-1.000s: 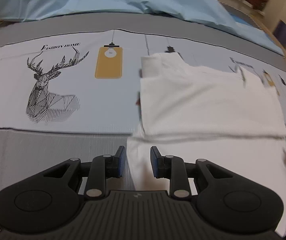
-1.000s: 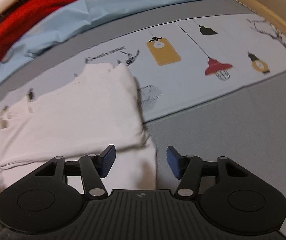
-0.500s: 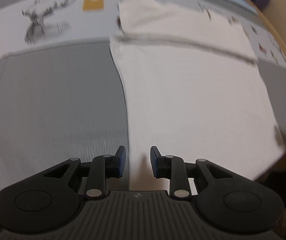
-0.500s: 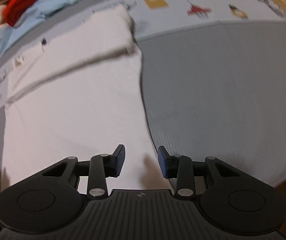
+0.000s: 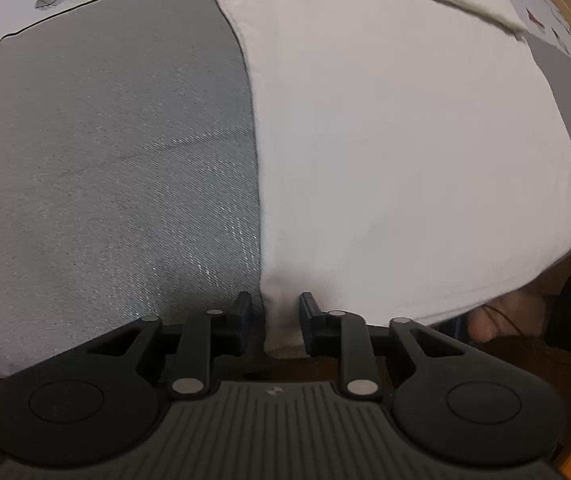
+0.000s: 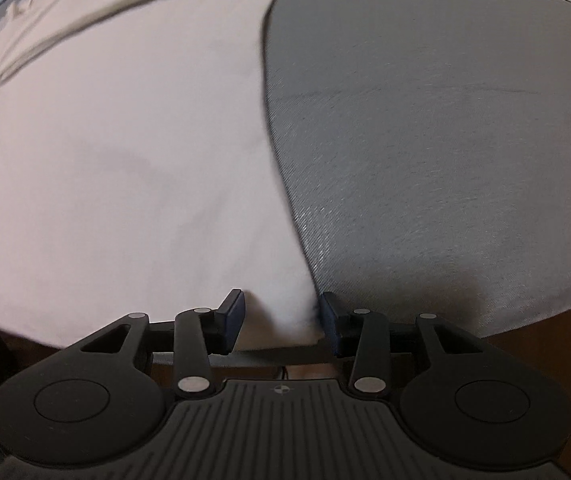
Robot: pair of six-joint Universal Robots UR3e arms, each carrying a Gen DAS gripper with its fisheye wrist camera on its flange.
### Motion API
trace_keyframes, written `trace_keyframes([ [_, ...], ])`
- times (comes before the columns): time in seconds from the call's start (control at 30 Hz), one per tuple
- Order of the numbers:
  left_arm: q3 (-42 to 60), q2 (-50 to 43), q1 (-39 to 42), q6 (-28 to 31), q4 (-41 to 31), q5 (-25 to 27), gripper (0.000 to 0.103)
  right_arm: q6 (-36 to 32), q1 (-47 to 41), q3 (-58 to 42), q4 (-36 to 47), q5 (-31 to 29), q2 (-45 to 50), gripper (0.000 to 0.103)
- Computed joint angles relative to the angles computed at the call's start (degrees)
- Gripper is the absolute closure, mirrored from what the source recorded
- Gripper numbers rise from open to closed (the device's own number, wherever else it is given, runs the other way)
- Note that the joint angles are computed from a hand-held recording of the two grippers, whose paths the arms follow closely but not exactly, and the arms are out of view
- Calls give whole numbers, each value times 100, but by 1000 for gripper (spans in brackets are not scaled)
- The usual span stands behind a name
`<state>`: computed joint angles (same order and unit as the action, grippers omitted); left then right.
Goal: Fold small clothes
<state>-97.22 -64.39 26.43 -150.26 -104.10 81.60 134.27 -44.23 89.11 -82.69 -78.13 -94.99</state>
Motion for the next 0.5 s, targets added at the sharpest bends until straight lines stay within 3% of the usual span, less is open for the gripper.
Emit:
trace_keyframes([
  [0.17, -223, 205, 27, 171, 35, 0, 90, -30, 65, 80, -65, -71, -21, 63],
  [0.3, -151, 223, 100, 286, -53, -55, 97, -8, 32, -88, 144, 44, 77, 91],
  [0.5, 513, 97, -194, 319, -231, -141, 97, -217, -184, -656, 752, 530, -8, 93],
])
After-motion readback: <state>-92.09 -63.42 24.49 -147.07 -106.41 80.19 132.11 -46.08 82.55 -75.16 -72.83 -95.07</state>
